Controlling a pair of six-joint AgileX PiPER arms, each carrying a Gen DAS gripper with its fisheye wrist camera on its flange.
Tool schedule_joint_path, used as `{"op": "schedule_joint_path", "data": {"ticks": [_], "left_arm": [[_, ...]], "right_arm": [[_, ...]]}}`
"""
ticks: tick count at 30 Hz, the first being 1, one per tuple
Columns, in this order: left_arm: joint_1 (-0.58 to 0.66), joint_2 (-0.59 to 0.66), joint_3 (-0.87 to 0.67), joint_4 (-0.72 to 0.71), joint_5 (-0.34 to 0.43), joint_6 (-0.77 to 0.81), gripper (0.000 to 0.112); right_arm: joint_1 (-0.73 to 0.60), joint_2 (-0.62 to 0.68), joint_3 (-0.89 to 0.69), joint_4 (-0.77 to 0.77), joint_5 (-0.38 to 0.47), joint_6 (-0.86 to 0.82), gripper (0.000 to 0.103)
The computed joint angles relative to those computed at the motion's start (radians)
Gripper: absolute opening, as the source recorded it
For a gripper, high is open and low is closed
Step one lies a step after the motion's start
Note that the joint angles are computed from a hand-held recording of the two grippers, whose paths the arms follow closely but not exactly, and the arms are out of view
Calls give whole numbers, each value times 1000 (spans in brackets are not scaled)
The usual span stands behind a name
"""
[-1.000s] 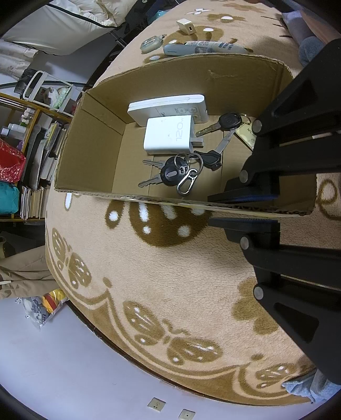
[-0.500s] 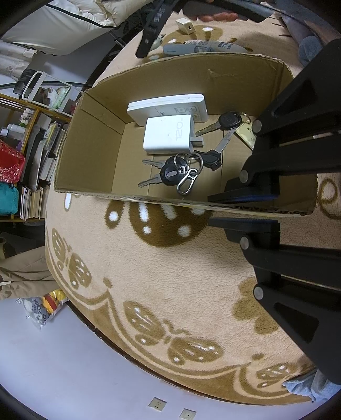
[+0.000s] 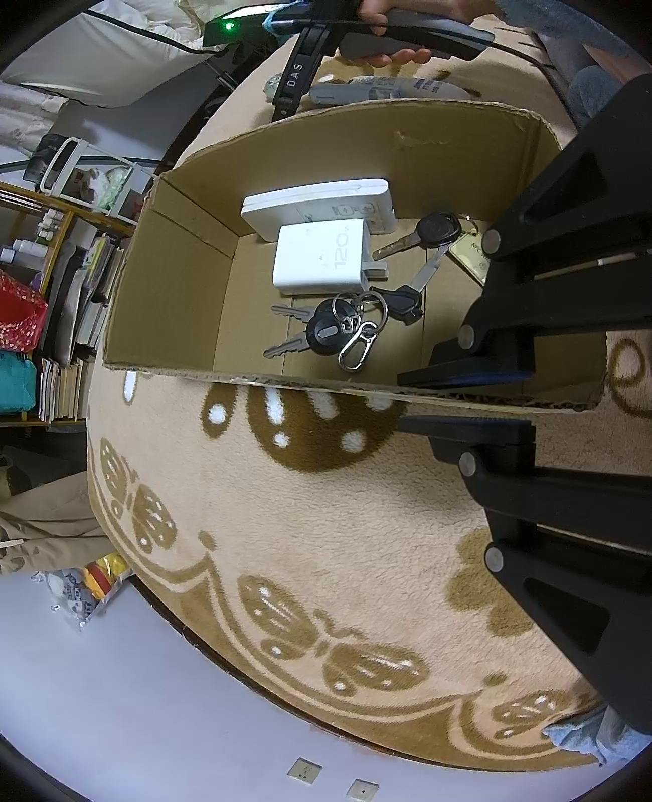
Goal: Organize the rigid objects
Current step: 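Return the right tool to the items and close on the green Pochacco board, then lift the green Pochacco board with the right tool over the box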
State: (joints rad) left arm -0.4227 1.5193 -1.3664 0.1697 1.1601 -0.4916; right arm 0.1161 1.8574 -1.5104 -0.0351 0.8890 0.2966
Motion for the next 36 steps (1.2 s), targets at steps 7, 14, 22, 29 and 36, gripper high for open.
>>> {"op": "schedule_joint_path", "data": {"ticks": [7,14,22,29,36], "left_arm": [[8,1,1,-9,-1,10,10],[10,4,3,-9,-1,13,10],[9,10,4,-9,-3,12,10],[6,12,3,-8,-3,9,10],[5,13,2,-6,-2,8,10]], "right_arm": [[0,53,-62,10,49,-45,99],[17,142,-172,86,198,-117,100],[35,83,-92,37,144,-59,60],[71,43,-46,-26,91,10,57],[76,-1,-17,10,33,28,57]]}}
